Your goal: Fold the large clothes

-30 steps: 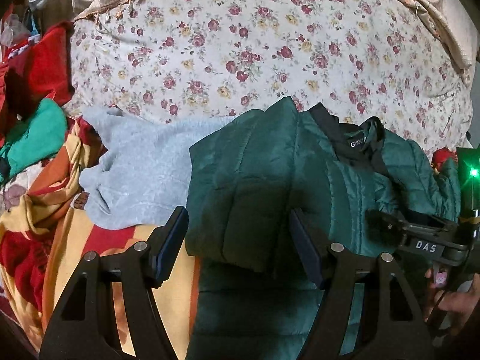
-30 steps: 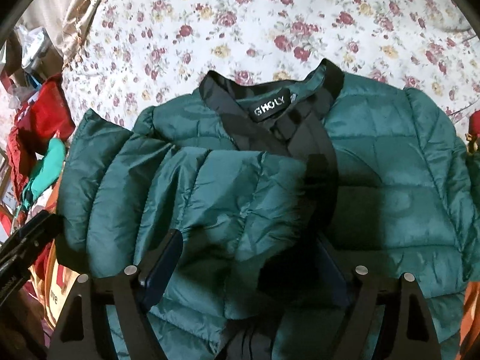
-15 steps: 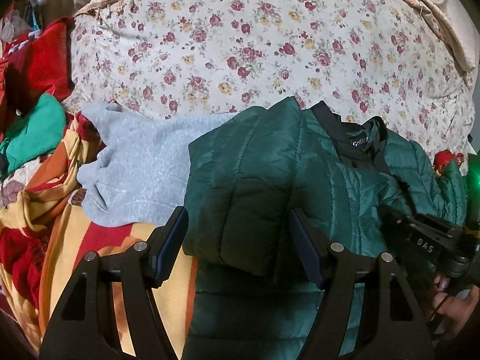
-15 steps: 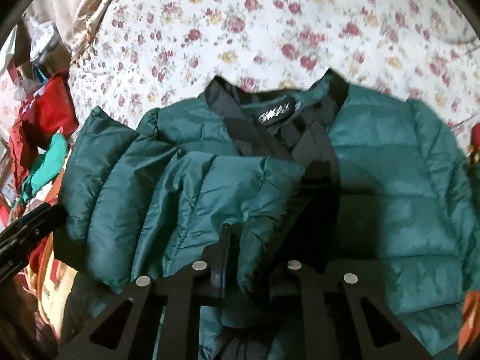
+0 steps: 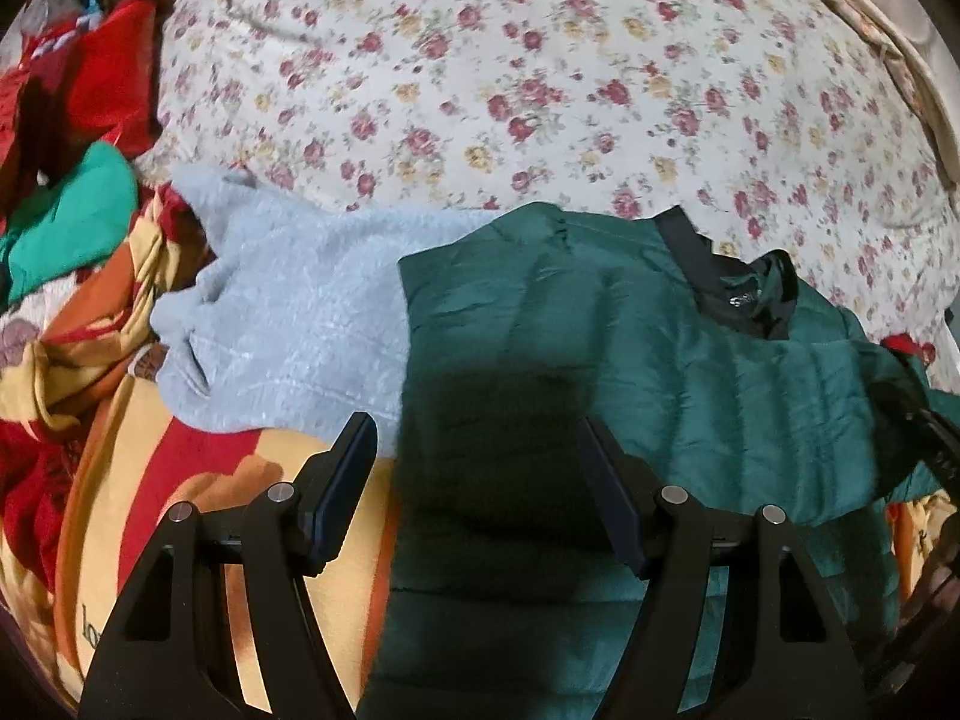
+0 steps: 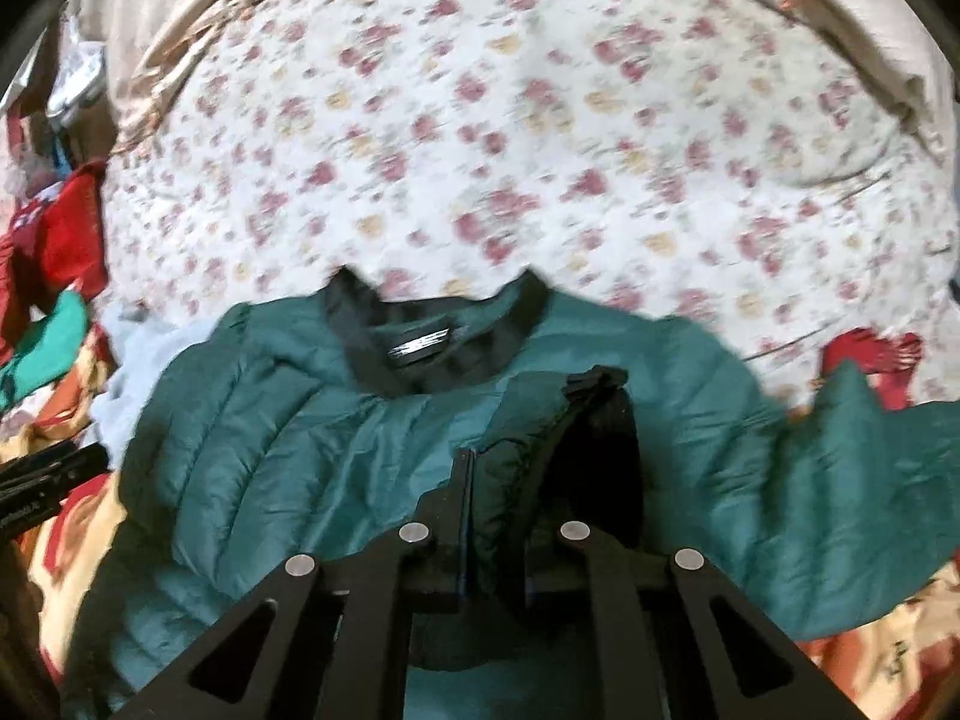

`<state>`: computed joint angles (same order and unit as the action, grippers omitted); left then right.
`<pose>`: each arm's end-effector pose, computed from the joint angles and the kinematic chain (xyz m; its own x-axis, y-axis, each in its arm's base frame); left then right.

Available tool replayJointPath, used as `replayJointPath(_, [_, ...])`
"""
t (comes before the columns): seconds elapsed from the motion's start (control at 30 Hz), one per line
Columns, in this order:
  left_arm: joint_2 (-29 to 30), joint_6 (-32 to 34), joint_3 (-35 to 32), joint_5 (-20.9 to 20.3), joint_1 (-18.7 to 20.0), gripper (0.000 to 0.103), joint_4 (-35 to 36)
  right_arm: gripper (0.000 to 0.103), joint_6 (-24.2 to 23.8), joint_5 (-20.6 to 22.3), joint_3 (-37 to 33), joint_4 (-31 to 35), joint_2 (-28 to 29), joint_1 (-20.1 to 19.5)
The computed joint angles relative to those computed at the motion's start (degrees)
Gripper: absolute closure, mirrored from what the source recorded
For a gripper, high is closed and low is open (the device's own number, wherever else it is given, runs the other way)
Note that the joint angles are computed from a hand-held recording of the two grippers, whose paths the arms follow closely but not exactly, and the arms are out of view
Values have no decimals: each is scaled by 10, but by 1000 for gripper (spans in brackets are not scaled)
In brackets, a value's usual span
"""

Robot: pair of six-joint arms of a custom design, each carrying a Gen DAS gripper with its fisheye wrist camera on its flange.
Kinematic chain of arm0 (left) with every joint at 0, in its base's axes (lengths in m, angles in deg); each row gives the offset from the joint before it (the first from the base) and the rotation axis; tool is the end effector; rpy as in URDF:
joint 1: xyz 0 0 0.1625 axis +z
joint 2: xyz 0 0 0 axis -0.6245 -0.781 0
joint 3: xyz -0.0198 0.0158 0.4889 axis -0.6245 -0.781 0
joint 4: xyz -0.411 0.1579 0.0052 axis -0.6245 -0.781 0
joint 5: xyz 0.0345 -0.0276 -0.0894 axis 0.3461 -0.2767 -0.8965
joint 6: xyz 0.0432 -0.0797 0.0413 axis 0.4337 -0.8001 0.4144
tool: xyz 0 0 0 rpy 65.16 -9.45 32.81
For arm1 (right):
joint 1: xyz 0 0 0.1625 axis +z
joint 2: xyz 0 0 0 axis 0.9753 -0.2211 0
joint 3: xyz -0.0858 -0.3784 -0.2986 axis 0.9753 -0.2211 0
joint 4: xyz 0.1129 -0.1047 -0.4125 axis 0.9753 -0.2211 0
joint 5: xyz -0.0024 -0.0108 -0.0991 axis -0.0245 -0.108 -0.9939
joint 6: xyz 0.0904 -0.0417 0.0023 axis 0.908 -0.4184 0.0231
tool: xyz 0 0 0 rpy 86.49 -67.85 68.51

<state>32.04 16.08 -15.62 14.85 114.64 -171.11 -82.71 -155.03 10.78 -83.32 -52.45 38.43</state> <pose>-0.0112 -0.8354 0.4483 -0.7862 0.0692 -0.6141 0.4315 0.7728 -0.4654 0.4466 -0.8056 0.0522 -0.7137 0.1112 0.6915 -0.4367 0.7013 -0.5635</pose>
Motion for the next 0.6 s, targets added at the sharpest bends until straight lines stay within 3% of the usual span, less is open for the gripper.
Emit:
replayJointPath(0.3, [9,-18,-15,6,9,34,16,94,-7,-69,19,-31,-9,-15])
replayJointPath(0.5, [14,-25,-19,9,8,34,29,95,54,-108,-2,56,4,-42])
replayJointPath(0.6, [14,-21,-17,10,6,34,25,95,49,-112,-3,56,7,-46])
